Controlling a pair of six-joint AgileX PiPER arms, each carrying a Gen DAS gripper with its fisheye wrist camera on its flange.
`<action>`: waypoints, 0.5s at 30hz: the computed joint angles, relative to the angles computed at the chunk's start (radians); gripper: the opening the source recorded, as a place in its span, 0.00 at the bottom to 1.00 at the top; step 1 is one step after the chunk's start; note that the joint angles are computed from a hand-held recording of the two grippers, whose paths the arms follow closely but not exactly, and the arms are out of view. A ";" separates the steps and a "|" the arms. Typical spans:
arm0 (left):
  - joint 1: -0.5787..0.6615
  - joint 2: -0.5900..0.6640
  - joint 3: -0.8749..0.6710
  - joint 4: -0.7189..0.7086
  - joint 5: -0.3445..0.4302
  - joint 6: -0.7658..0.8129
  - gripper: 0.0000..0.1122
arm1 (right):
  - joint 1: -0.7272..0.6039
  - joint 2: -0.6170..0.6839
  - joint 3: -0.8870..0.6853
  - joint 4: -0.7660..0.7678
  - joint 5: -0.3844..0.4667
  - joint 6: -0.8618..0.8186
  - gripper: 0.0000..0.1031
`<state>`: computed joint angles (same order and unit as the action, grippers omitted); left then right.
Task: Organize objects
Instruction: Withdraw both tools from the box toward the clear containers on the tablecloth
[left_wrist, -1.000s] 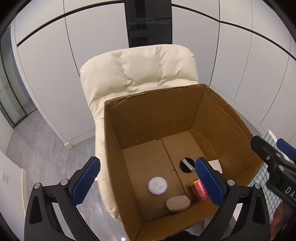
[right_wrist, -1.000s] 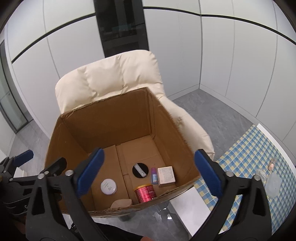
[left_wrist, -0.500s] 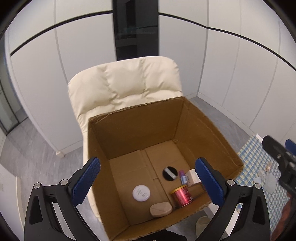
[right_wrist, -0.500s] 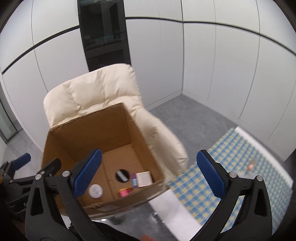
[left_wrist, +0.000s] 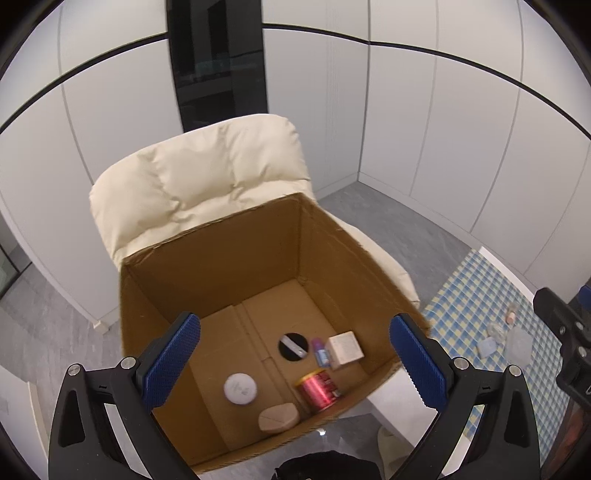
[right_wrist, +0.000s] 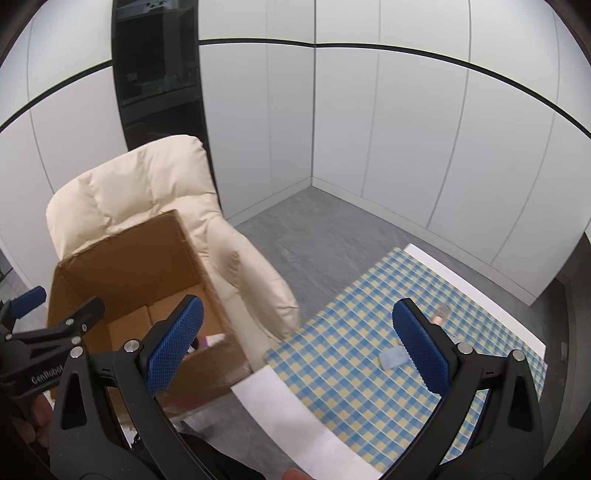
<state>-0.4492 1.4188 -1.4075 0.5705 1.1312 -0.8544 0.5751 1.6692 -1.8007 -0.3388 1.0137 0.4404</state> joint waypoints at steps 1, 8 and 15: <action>-0.005 0.009 -0.009 -0.003 0.000 -0.002 0.91 | -0.013 -0.013 0.017 0.006 0.000 0.000 1.00; -0.026 0.080 -0.119 -0.031 0.022 0.022 0.91 | -0.068 -0.046 0.031 0.010 0.023 -0.001 1.00; 0.020 0.115 -0.191 -0.099 0.008 0.125 0.91 | -0.120 -0.054 -0.032 -0.012 0.084 0.025 1.00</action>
<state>-0.4290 1.5336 -1.5983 0.4719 1.1388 -0.7291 0.4549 1.6155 -1.8325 -0.3511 1.0979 0.4657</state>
